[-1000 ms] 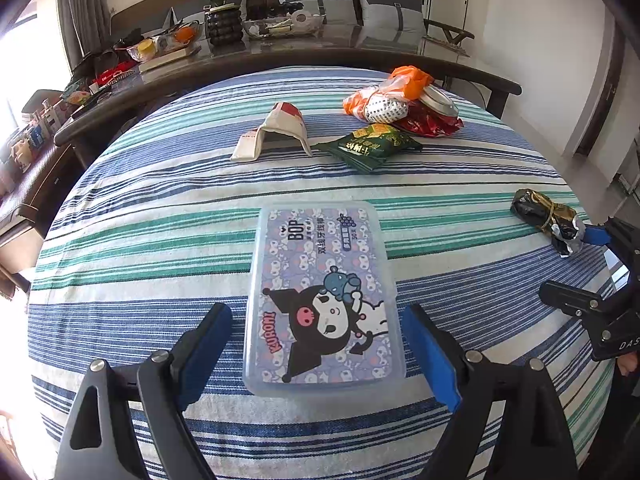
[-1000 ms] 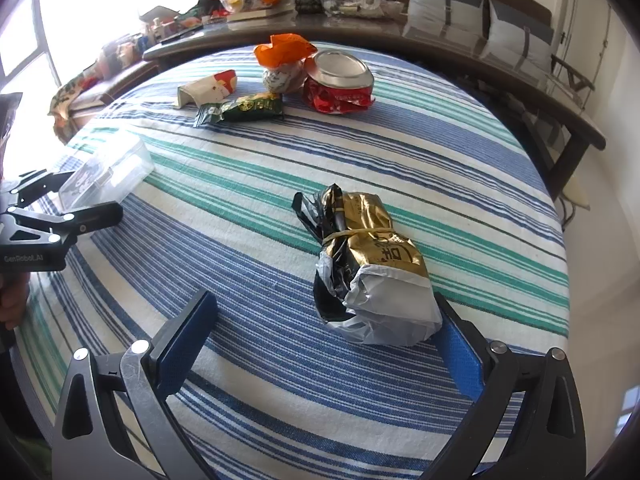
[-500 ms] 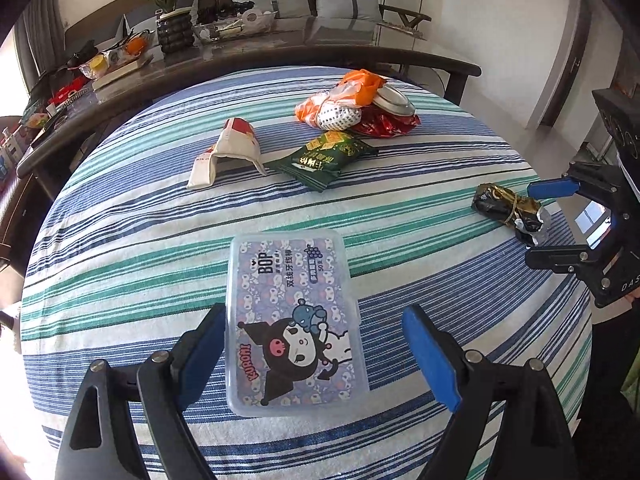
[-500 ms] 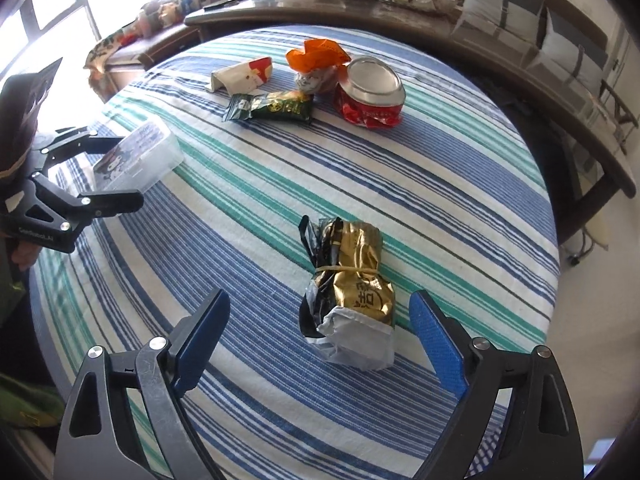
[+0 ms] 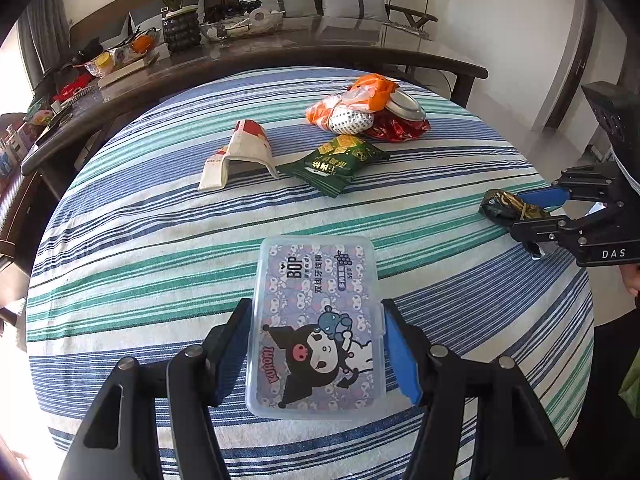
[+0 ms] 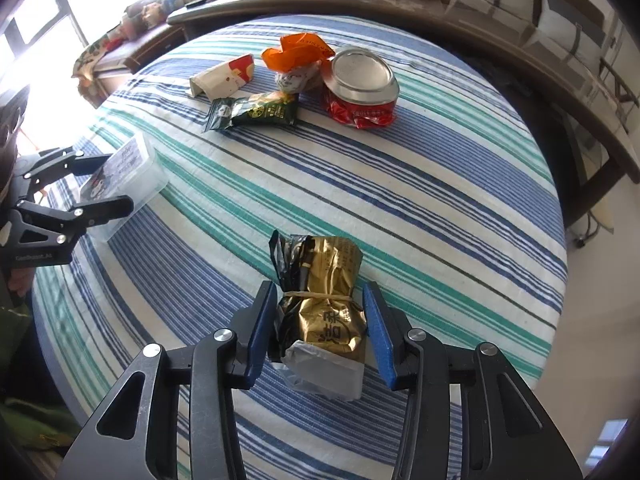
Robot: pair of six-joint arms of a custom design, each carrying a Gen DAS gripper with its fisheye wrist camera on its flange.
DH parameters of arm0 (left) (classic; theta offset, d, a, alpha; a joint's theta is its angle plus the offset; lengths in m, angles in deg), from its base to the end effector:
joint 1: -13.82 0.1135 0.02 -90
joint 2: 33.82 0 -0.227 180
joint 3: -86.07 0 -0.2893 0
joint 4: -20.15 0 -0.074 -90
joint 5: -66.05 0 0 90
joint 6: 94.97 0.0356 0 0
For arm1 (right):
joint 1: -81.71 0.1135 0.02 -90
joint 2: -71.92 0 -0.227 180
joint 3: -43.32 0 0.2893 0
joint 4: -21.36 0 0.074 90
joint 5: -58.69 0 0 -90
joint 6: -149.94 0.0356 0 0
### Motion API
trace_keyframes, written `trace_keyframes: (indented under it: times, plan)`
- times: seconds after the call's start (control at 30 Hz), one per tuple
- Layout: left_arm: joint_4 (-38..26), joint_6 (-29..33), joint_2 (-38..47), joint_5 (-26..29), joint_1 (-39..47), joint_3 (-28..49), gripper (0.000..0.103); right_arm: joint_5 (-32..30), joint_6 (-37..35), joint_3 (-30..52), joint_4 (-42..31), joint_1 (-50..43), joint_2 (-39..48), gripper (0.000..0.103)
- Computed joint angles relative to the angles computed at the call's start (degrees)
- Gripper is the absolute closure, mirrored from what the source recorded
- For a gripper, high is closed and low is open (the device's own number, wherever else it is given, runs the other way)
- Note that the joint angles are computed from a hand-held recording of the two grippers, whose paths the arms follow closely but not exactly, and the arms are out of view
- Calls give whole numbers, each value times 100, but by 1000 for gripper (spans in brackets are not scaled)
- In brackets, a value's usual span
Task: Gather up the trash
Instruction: 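Regrasp the gold foil bag with the right tool while the left tool holds the box, then carry the gold bag and box over the wastebasket and open both tools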
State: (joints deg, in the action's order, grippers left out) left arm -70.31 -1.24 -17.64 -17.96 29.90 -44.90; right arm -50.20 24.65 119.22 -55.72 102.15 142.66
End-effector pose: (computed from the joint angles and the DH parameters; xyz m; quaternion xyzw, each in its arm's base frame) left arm 0.1006 0.0251 0.2413 -0.0887 0.9550 -0.0015 0.2830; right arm 0.2459 0.1039 0.2514 -0.4781 0.8492 0.1407 0.1746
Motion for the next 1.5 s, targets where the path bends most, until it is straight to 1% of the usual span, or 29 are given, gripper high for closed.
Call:
trace_keyframes:
  times: [0.2, 0.33, 0.37, 0.47, 0.63, 0.67, 0.77, 0.87, 0.93, 1.17, 1.37, 1.5]
  plan:
    - [-161, -127, -223, 263, 2, 92, 39, -242, 35, -81, -45, -293, -332, 58]
    - [-184, -738, -386, 66, -729, 80, 39, -407, 12, -141, -116, -521, -465, 58]
    - [-167, -970, -419, -48, -1023, 70, 39, -448, -20, -153, -141, -603, -514, 58]
    - [-55, -1795, -363, -631, -2159, 91, 39, -587, -108, -186, -197, -874, -614, 58]
    - [168, -2982, 123, -1558, -3872, 299, 39, -832, -363, -96, -372, -1579, -559, 58]
    - [238, -3265, 306, -1772, -4269, 378, 39, -910, -428, -42, -427, -1753, -513, 58]
    - [477, -3868, 885, -2199, -5205, 663, 39, -1106, -679, 153, -578, -2376, -363, 58]
    - [857, -4264, 1628, -2538, -6001, 1028, 39, -1191, -964, 414, -699, -3076, -99, 58]
    - [1194, -4366, 2160, -2611, -6329, 1281, 39, -1140, -1160, 624, -720, -3529, 133, 58]
    - [2342, -4312, 4149, -2493, -6987, 2344, 39, -919, -1659, 1410, -590, -4860, 1071, 58]
    - [3217, -4273, 5904, -2181, -7186, 3320, 39, -471, -1812, 1750, 8, -5470, 1796, 58]
    - [3631, -4231, 6901, -1930, -7200, 3806, 39, -461, -1830, 2079, -82, -5721, 2308, 58]
